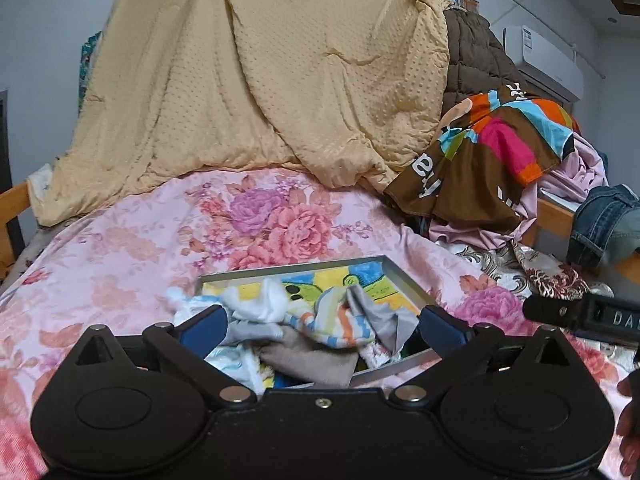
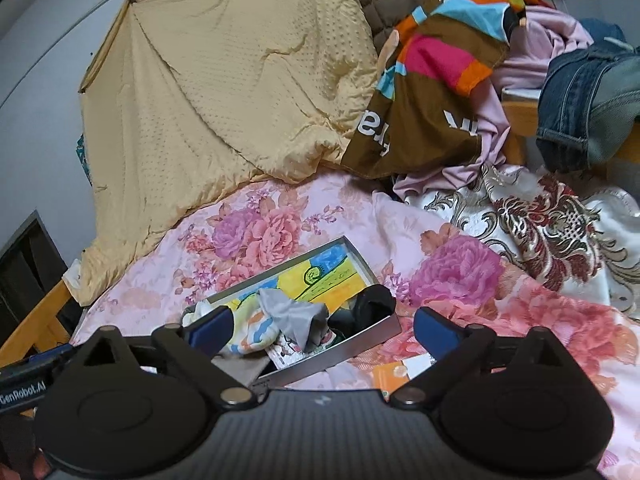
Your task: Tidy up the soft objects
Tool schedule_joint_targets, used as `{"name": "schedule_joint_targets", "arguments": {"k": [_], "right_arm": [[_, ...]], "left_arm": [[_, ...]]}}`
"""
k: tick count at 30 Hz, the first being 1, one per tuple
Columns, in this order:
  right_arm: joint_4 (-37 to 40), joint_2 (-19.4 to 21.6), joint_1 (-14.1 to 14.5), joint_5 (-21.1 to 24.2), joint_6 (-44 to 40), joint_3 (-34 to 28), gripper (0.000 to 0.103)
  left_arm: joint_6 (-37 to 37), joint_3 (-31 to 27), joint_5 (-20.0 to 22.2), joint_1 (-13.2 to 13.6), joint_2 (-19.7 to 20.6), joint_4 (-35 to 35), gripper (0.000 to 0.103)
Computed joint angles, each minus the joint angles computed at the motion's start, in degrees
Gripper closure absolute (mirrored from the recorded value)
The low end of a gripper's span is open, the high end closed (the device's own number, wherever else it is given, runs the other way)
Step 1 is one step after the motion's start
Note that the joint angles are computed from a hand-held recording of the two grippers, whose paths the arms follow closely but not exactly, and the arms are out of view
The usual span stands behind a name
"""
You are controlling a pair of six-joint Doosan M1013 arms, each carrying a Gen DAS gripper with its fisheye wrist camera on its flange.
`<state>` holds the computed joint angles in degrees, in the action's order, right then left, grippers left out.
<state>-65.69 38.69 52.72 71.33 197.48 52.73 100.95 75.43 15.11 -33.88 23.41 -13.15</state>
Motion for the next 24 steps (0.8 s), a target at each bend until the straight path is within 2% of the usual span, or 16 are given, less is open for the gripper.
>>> {"name": "schedule_joint_targets", "arguments": {"k": [6, 18, 24], "right_arm": [[-0.67, 0.68, 1.47, 2.37, -2.29, -1.18, 0.001], [0.44, 2.56, 3.72, 5.43, -8.20, -4.39, 0.000], [2.71, 3.96, 4.84, 6.18, -12.11, -6.84, 0.000]], "left_arm": [[-2.30, 4.74, -3.58, -0.05, -2.54, 2.91, 0.001], [5.38, 11.59, -7.03, 0.71, -6.54, -7.59, 0.001], [0.16, 15.03, -6.68, 1.06, -8.56, -3.16, 0.001]]}}
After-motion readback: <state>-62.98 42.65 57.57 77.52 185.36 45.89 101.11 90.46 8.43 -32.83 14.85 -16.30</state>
